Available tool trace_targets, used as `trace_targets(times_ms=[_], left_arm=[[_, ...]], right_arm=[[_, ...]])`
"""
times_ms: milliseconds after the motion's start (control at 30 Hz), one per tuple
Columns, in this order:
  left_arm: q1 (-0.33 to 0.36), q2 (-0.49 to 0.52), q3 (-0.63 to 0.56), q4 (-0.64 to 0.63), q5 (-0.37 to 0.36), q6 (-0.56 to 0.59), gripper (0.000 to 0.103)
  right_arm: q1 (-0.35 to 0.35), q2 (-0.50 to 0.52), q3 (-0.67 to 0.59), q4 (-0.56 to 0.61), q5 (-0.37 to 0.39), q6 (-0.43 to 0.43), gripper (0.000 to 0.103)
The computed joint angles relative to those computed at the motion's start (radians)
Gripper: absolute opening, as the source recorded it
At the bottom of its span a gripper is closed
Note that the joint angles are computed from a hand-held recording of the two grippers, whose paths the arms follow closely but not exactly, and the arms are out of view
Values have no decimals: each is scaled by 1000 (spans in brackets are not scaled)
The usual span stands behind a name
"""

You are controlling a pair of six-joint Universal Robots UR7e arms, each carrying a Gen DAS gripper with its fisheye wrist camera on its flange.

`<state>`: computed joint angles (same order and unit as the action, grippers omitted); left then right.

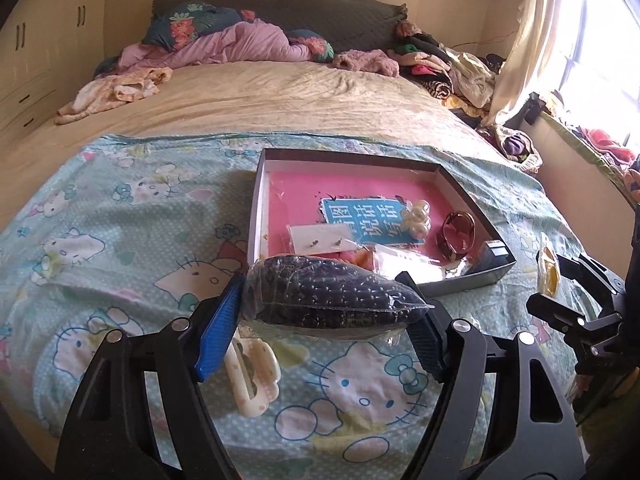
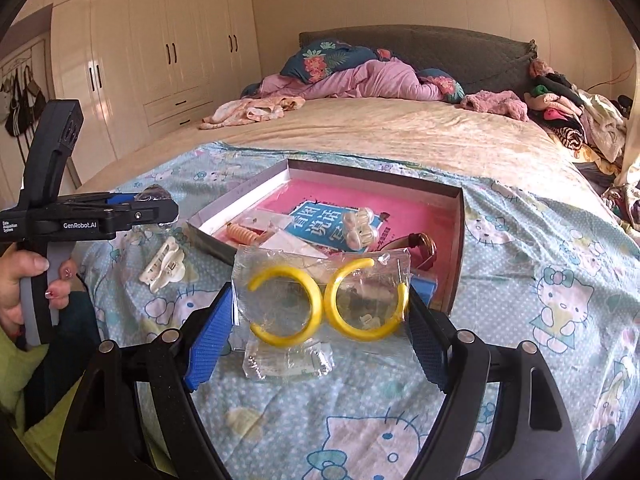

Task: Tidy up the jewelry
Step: 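Lower both bags into the grey box and open both grippers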

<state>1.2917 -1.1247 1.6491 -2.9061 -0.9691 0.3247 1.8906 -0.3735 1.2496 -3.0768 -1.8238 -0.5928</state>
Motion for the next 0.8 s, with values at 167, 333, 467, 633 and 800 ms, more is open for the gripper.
trace_targets(times_ms=[167,333,467,633,800], left_arm=[[5,11,-25,-6,4,2,67],[7,27,-50,-1,5,6,67],[6,38,-68,4,-2,10,67],[6,62,-104,14,-1,23,67],[11,93,-143,31,1,29,67]], right_arm=[[4,21,-52,-1,5,-17,79],[8,48,-114,12,2,-22,79],[10,72,-169,17,-8,-31,79],[9,95,-229,31,-12,-36,79],[10,123,-297,60,-23,-40,79]])
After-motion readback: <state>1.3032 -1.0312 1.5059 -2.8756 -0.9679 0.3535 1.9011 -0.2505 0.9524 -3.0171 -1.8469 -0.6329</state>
